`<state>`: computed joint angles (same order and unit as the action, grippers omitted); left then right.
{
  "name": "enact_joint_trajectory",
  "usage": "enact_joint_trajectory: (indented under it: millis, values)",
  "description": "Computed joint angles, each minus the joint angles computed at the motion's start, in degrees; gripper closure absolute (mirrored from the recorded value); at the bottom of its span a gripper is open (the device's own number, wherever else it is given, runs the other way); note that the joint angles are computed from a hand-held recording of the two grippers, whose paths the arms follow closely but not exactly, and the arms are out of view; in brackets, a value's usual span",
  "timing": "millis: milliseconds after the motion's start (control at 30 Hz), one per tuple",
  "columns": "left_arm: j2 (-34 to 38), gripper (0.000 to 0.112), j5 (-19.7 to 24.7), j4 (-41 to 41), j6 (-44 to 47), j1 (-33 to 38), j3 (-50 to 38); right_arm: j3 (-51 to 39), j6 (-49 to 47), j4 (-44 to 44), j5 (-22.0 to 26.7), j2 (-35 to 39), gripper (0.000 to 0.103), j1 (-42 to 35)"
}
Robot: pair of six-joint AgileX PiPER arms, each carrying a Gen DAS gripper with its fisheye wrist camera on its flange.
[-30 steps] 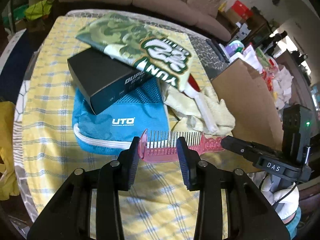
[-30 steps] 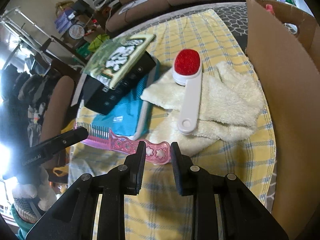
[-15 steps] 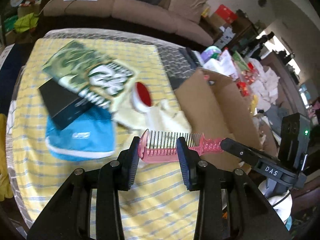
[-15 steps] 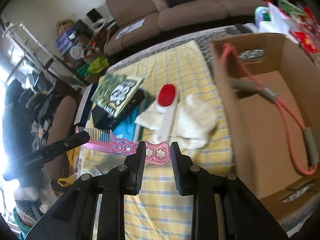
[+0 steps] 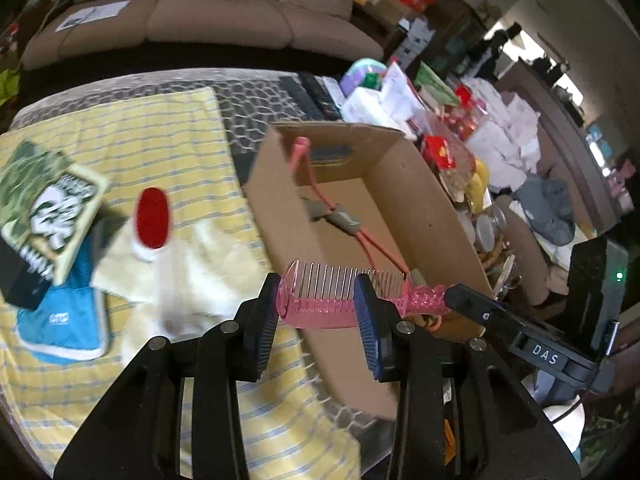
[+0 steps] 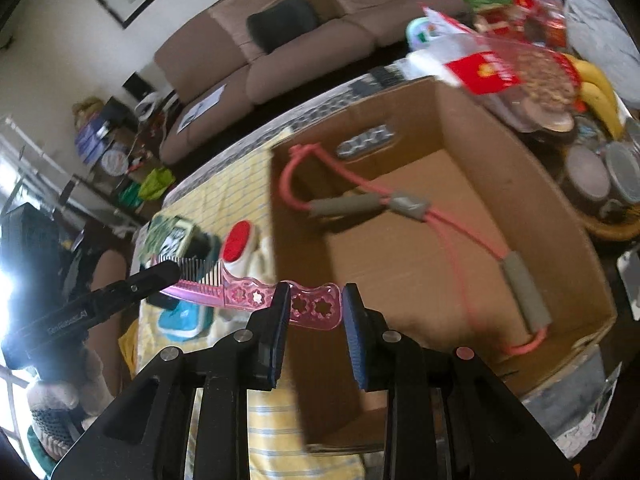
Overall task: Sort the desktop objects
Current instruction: 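Carry the pink comb with the left gripper over the box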
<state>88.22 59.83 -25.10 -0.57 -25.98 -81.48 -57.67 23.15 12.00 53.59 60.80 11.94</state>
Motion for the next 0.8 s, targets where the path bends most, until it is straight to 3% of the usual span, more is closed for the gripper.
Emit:
enact_joint_trajectory:
  millis: [233, 367, 667, 800]
  values:
    - [11.9, 0.079, 0.2, 4.1, -6.4, -8.1, -11.3, 3.8, -22.6, 14.8, 4.0, 2.0, 0.075, -22.2]
    - [18.1, 0.079, 0.4, 6.7, -8.8, -11.4, -16.3, 5.8, -30.3, 18.5, 4.3, 4.8, 0.075, -29.7]
    - [27.1, 0.077, 2.8, 10.0, -10.9, -14.8, -23.5, 7.5, -35.7, 17.9, 3.3, 10.1, 0.075, -34.4]
    - [28.2, 0.077, 4.6, 13.6, -11.6, -16.1, -25.4, 7.2, -33.7, 14.8, 3.0, 12.2, 0.075, -31.8]
